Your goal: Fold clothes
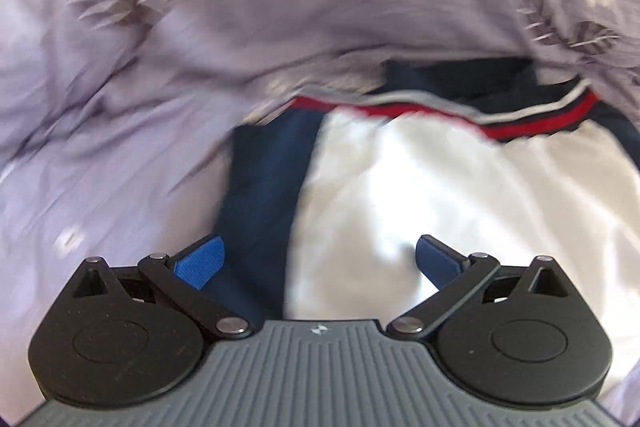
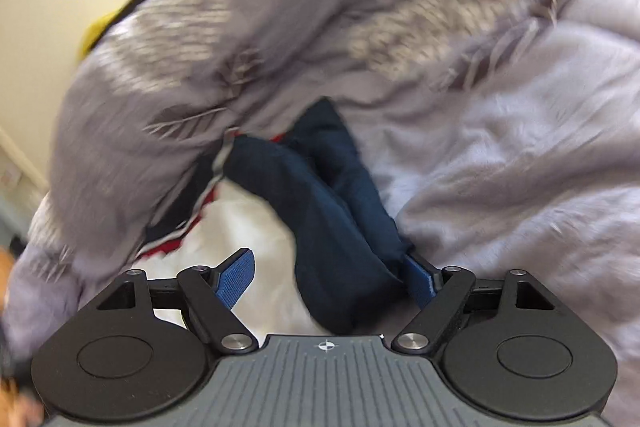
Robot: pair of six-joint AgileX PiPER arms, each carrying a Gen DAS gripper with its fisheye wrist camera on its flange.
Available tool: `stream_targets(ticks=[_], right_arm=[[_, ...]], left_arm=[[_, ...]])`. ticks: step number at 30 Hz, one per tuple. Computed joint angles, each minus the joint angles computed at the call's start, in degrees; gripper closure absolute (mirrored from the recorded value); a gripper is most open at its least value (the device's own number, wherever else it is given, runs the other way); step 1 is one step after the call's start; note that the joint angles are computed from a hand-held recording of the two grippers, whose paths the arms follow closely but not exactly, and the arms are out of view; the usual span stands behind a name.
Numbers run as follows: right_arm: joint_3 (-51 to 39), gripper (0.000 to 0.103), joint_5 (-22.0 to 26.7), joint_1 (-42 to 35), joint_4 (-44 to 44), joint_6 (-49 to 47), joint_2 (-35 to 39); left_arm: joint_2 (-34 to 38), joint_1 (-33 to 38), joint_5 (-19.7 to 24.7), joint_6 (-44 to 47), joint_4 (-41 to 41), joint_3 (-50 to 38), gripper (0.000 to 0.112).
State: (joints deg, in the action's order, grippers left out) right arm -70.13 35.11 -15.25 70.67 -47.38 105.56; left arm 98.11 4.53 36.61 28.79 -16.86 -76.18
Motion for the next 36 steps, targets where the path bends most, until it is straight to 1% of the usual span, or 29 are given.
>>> stream_targets(ticks=[1, 2, 3, 4, 6, 8, 10, 12, 16, 18, 20, 22, 24, 25, 27, 28, 29, 31, 33, 35, 36], right_arm=[[-1.27, 0.026, -0.87, 0.59, -0.20, 1.92, 1.28], [-2.44, 0.032, -1.78, 1.13, -2.07, 5.64, 1.83], [-3.50, 0.050, -2.17, 1.53, -4.99, 10.06, 1.83], [-4.13, 0.065, -2.08, 1.97, -7.23, 12.18, 1.19], [-4.80, 0.075, -1.87, 3.41, -10.04, 11.56, -0.98], [-5.85, 0.080, -1.45, 4.86, -13.02, 11.08, -2.91], [-7.51, 0.084, -0.68, 6.67, -16.08, 10.80, -4.67], [-10.23, 0.085, 0.27, 10.83, -18.66, 9.51, -6.47], [-16.69, 0.089, 3.15, 23.87, -25.26, 4.97, -7.91], [-20.73, 0.090, 4.94, 31.53, -29.26, 3.64, -6.49], [-23.46, 0.095, 5.07, 39.44, -33.84, 3.53, -4.09], [-24.23, 0.095, 2.58, 46.91, -40.18, 6.33, -1.18], [-23.97, 0.095, -0.50, 52.67, -45.52, 10.04, 2.04], [-24.24, 0.095, -1.07, 54.93, -48.01, 12.44, 3.57], [-23.51, 0.095, -0.96, 57.46, -50.47, 16.03, 4.70], [-21.25, 0.095, -1.70, 57.69, -49.47, 14.85, 3.39], [-18.02, 0.092, -3.56, 57.85, -49.11, 13.21, 1.37], [-7.11, 0.081, -12.64, 57.46, -50.40, 8.09, -5.77], [3.61, 0.053, -23.03, 55.82, -46.40, -1.97, -12.55], [10.90, 0.044, -33.42, 54.58, -39.56, -13.43, -16.28], [12.82, 0.041, -38.04, 54.44, -35.41, -19.16, -16.50]], left_arm=[[-0.04, 1.58, 0.66, -0.67, 0.40, 0.55, 0.010], [0.11, 2.68, 0.84, -2.65, 2.34, 1.02, 0.010], [0.19, 3.96, 0.99, -3.75, 3.15, 1.38, 0.010], [0.22, 5.49, 1.27, -3.96, 2.92, 1.63, 0.009], [0.17, 8.52, 1.99, -3.32, 1.55, 1.88, 0.009], [-0.38, 10.87, 2.70, -1.00, -0.59, 1.78, 0.010], [-0.88, 11.90, 2.81, 0.26, -0.34, 1.33, 0.010], [-0.60, 12.97, 3.56, 2.06, -0.70, -0.23, 0.010], [-0.78, 16.14, 5.05, 7.04, -3.18, -2.56, 0.010], [-0.68, 17.69, 5.41, 9.16, -4.36, -3.84, 0.010], [0.01, 18.78, 5.66, 10.06, -3.93, -5.54, 0.010], [0.92, 20.08, 6.45, 11.17, -3.63, -7.14, 0.010], [2.85, 21.27, 8.54, 11.83, -3.31, -9.75, 0.010], [3.58, 21.65, 9.47, 11.70, -2.87, -10.70, 0.010], [4.68, 22.28, 10.92, 11.71, -2.43, -12.05, 0.010], [4.89, 22.58, 11.38, 12.18, -2.89, -12.26, 0.010], [4.81, 23.03, 11.55, 13.14, -3.98, -11.89, 0.010], [4.71, 23.74, 12.10, 14.96, -6.26, -11.17, 0.010], [4.96, 23.75, 12.65, 15.38, -6.82, -10.81, 0.010], [4.99, 23.25, 12.72, 15.01, -6.35, -10.24, 0.010], [4.86, 22.99, 12.70, 15.05, -6.30, -9.75, 0.010]])
